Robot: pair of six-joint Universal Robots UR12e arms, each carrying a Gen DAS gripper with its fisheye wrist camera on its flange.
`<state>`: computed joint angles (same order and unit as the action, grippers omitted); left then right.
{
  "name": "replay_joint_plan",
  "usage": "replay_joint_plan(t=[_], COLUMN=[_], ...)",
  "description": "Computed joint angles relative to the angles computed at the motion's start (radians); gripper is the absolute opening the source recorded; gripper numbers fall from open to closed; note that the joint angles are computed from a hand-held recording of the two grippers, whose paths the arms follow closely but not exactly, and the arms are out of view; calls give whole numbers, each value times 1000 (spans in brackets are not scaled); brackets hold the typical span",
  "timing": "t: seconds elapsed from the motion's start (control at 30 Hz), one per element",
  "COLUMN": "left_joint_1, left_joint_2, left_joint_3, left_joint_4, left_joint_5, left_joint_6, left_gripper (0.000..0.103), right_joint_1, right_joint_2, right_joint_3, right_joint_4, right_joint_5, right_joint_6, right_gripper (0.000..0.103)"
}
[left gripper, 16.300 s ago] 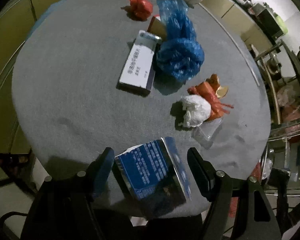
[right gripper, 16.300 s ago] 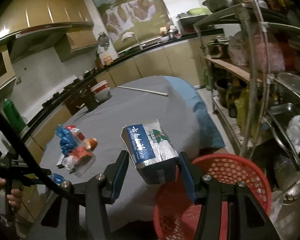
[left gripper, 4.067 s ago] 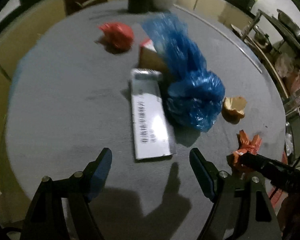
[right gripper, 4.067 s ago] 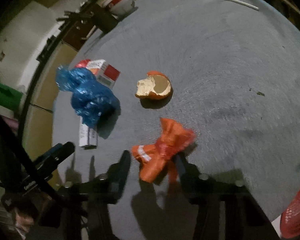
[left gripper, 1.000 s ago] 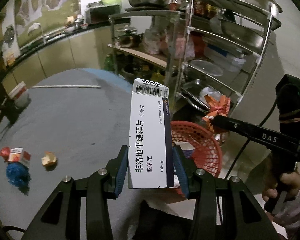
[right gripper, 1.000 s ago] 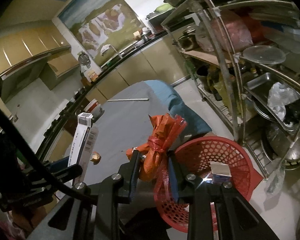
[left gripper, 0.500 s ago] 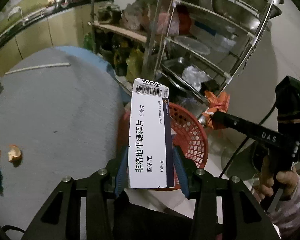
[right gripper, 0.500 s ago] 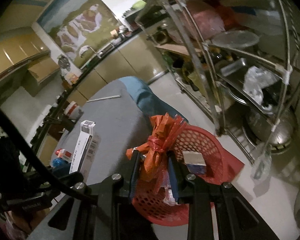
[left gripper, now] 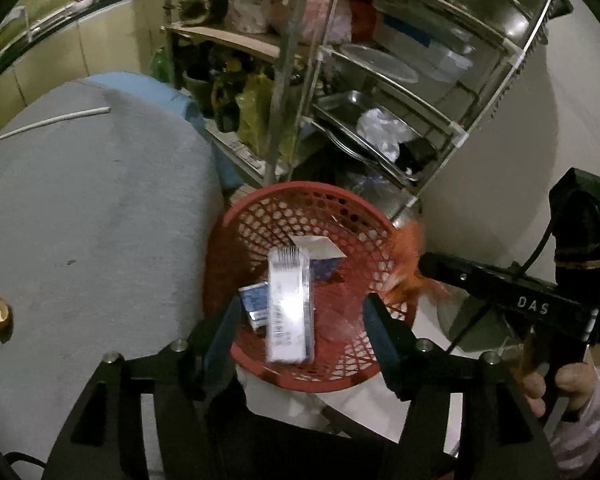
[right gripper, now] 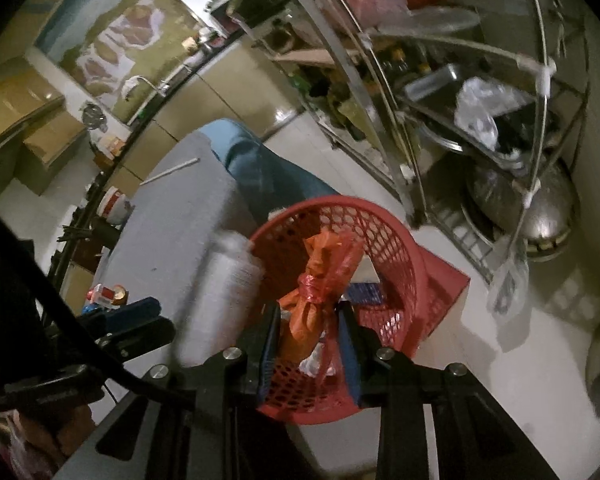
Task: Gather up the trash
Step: 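Open both grippers to drop the box and mesh bag into the basket, then move the left gripper to the blue plastic bag and grasp it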
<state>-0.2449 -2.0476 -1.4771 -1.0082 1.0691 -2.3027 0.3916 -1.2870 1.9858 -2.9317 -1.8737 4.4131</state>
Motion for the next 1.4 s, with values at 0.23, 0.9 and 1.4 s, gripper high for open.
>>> replay_joint_plan(t=[0.23,0.9,1.4], left_joint_1=[35,192,313], left_joint_2=[8,23,-51], left_joint_3=[-14,-69,34], left_joint_4=[68,367,435], left_joint_5=[-5,71,183], left_joint_6=[-50,-316,-664], left_gripper=[64,65,69], right_joint_1=[21,32,47], right_joint_2=[0,109,219], right_joint_3=[1,-182,-362], right_joint_4=[-62,-24,18], right_joint_5=[-95,-8,95], right_joint_6=[-4,-220,-398], right_gripper=[64,64,64])
